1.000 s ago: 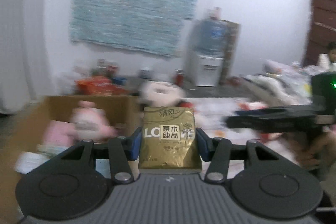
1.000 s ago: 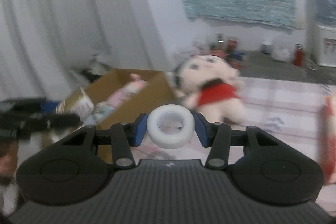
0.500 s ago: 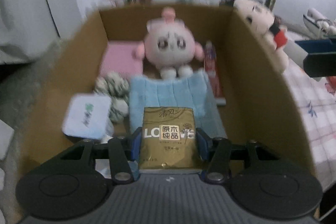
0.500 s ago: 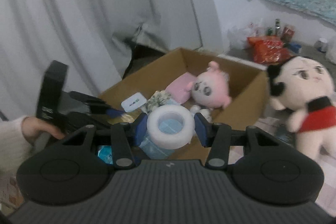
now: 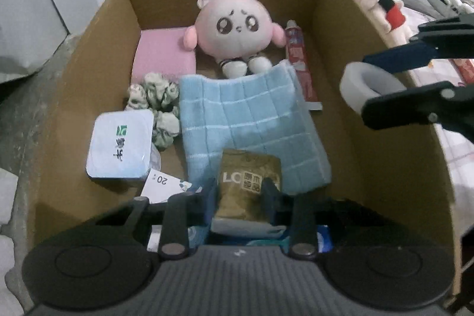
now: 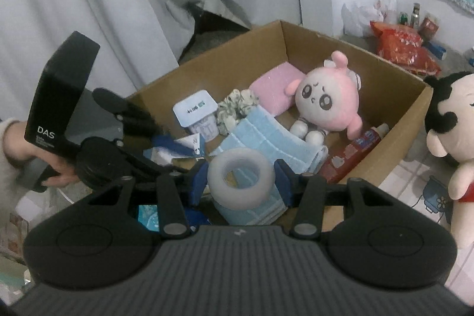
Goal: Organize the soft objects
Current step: 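Carry the gold tissue pack and tape roll over the cardboard box with both tools, then lower the tape roll into the box and open the right gripper while the left lowers the gold pack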
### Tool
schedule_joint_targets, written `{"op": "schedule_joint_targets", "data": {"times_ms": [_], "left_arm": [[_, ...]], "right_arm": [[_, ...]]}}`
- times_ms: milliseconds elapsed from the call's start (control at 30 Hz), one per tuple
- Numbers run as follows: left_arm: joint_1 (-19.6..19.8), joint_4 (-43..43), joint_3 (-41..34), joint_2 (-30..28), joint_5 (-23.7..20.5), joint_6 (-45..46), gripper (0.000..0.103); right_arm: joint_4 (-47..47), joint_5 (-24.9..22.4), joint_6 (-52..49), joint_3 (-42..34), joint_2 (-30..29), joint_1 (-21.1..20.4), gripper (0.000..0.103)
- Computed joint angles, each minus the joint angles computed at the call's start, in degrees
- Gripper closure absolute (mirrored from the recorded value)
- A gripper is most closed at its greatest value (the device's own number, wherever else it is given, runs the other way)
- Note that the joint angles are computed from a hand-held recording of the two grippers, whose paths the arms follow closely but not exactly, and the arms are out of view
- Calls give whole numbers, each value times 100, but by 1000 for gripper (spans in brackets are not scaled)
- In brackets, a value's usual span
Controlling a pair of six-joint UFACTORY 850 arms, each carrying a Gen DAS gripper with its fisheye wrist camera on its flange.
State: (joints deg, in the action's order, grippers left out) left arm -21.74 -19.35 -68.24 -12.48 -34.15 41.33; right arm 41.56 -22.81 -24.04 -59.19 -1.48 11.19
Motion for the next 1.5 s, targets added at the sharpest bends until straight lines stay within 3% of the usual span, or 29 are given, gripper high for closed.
{"op": "schedule_joint_targets", "data": {"times_ms": [200, 333, 533, 733, 767, 867, 933, 1033, 1067, 1100, 1200, 1267, 1333, 1433, 1500], "left_arm": [[135, -506, 57, -89, -31, 533, 69], [88, -394, 69, -99, 8, 562, 69], [195, -569, -157, -277, -351, 528, 69], [242, -660, -129, -230, -336, 388, 62], [266, -705, -106, -197, -324, 360, 62], [318, -784, -21, -43, -236, 357, 61], [317, -764, 73, 109, -142, 371, 61], [321, -833, 145, 264, -210, 504, 62], [315, -869, 181, 313, -196, 542, 62], [302, -901, 234, 376, -148, 565, 62], [224, -1009, 604, 737, 395, 620, 59], [121, -801, 930, 1079, 935, 406, 40], [-44, -186, 1184, 1336, 1390, -128, 31], [-285, 979, 1411, 1481, 1656, -1221, 31], [-380, 1360, 1512, 1493, 1630, -1513, 33]], "right_arm": [[-952, -769, 175, -604, -514, 76, 55], [-1326, -1409, 41, -1107, -1030, 156, 55], [-1674, -2517, -499, -1754, -1710, 316, 55], [-1971, -2955, -307, -2153, -2184, 407, 54], [-1942, -2922, -305, -2136, -2161, 397, 49], [-2062, -2782, -62, -2104, -2089, 395, 20], [-1947, -2759, -142, -2075, -2044, 349, 19], [-2030, -2863, -74, -2032, -1977, 297, 31], [-1976, -3018, -165, -2043, -1990, 234, 53], [-2010, -3116, -136, -2026, -1978, 208, 60], [-2068, -2726, 112, -1833, -1779, 243, 59], [-1653, -2358, 204, -1594, -1544, 144, 59], [-1340, -1981, 131, -1270, -1181, 87, 58], [-1359, -1618, -38, -920, -838, 161, 57], [-2273, -1426, 676, -837, -742, 411, 56]]}}
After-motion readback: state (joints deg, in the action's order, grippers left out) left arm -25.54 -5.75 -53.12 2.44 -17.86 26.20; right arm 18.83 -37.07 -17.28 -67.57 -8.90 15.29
